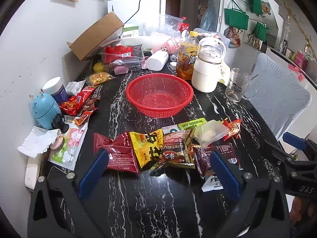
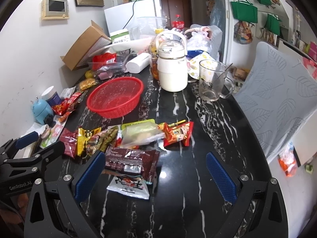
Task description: Organize snacks
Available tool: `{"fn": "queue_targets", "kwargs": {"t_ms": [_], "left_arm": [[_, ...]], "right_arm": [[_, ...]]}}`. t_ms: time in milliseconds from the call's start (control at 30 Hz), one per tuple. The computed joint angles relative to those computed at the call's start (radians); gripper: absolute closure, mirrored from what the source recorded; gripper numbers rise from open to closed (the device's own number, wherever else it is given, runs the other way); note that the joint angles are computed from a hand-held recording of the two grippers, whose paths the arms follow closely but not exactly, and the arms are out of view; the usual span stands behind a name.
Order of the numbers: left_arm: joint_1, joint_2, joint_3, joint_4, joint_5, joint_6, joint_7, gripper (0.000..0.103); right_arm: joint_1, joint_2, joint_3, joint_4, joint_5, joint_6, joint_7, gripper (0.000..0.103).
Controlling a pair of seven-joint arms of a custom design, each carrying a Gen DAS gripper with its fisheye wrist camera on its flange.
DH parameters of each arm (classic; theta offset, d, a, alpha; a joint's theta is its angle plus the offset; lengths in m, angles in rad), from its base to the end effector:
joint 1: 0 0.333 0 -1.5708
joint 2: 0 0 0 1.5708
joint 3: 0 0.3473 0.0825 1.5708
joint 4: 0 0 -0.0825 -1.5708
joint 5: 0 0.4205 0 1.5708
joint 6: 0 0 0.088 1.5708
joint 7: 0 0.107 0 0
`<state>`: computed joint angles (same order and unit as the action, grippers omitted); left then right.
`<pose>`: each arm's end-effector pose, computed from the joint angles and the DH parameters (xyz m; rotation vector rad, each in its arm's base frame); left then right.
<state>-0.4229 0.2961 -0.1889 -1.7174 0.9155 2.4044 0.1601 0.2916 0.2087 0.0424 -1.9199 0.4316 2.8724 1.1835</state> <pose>0.5987 -0.3968 0.4756 -1.9516 1.5267 -0.6745 0.6579 0.2013 0.4795 -1.9708 1.3873 -0.4332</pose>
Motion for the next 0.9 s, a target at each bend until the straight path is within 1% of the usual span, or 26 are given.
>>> {"fn": "queue_targets", "kwargs": {"t_ms": [300, 600, 900], "left_arm": [[-0.005, 0.001, -0.001, 0.003, 0.002, -0.015, -0.006, 0.0], [-0.005, -0.002, -0.001, 0.001, 0.0, -0.023, -0.01, 0.0], [-0.003, -0.008, -0.002, -0.009, 0.003, -0.025, -0.027, 0.0]], "right_arm": [[0.0, -0.003, 0.002, -0.006, 0.003, 0.004, -0.015, 0.0], [-0.013, -0.004, 0.019, 0.002, 0.047, -0.02, -0.066, 0.0], [-0.01, 0.002, 0.019, 0.009, 0.058, -0.029, -0.089, 0.0]]}}
